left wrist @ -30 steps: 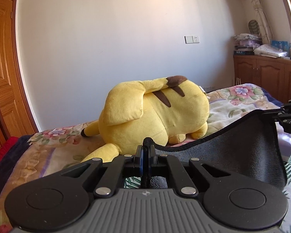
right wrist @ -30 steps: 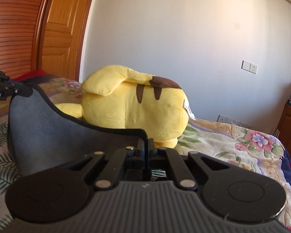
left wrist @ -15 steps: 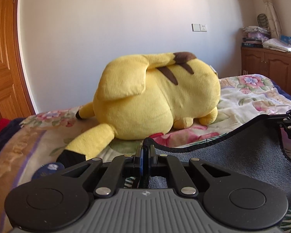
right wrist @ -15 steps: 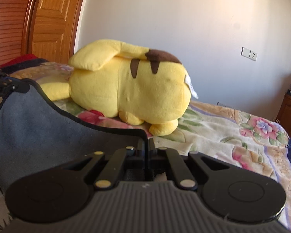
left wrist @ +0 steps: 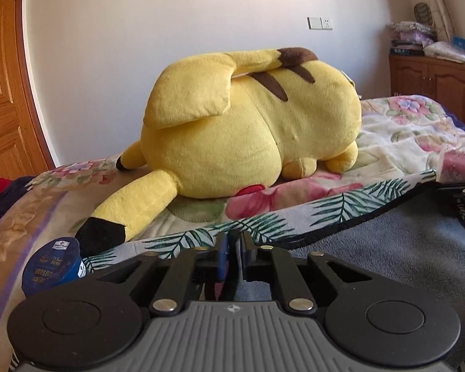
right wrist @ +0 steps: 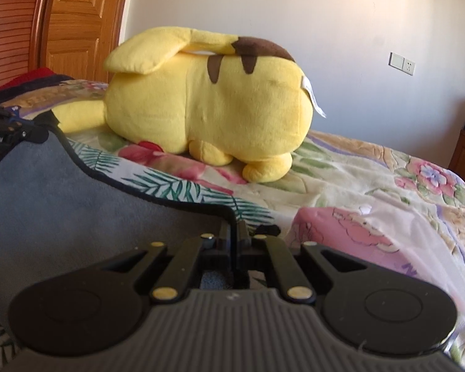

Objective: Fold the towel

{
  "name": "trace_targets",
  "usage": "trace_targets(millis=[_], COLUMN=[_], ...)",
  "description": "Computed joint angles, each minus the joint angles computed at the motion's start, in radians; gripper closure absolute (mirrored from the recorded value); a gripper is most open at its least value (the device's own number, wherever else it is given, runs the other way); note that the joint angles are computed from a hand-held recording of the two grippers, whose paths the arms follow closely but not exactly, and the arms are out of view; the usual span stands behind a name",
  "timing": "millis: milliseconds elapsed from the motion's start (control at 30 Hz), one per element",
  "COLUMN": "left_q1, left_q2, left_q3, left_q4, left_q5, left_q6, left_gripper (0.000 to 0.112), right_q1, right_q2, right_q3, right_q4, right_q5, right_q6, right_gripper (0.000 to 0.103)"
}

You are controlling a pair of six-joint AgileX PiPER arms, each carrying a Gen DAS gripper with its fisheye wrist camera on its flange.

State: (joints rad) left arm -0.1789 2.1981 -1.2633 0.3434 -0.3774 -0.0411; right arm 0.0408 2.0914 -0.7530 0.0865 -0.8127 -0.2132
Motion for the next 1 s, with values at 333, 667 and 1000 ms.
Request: trace_targets(millis=[333, 667, 1000], left_q1=[-0.002, -0.007, -0.017], left_q2=[-0.083, -0.258, -0.447], left_q3=[0.104, 0.267, 0.411], left_q4=[0.031, 0.093, 0.19], left_q5=[-0.026, -0.001, 0.049], left_q6=[-0.038, -0.123, -0.267], left_gripper=[0.069, 0.061, 0.059], right_q1=[-0.027, -0.01, 0.049], right_q2=[-0.08, -0.314, -0.528], right_q3=[0.071, 0.239, 0.36], right_q4=[-0.116, -0.154, -0.063], right_q5=[0.011, 0.065, 0.164], right_q6=[0.114, 0.202, 0.175], right_gripper=[0.056, 0.056, 0.056])
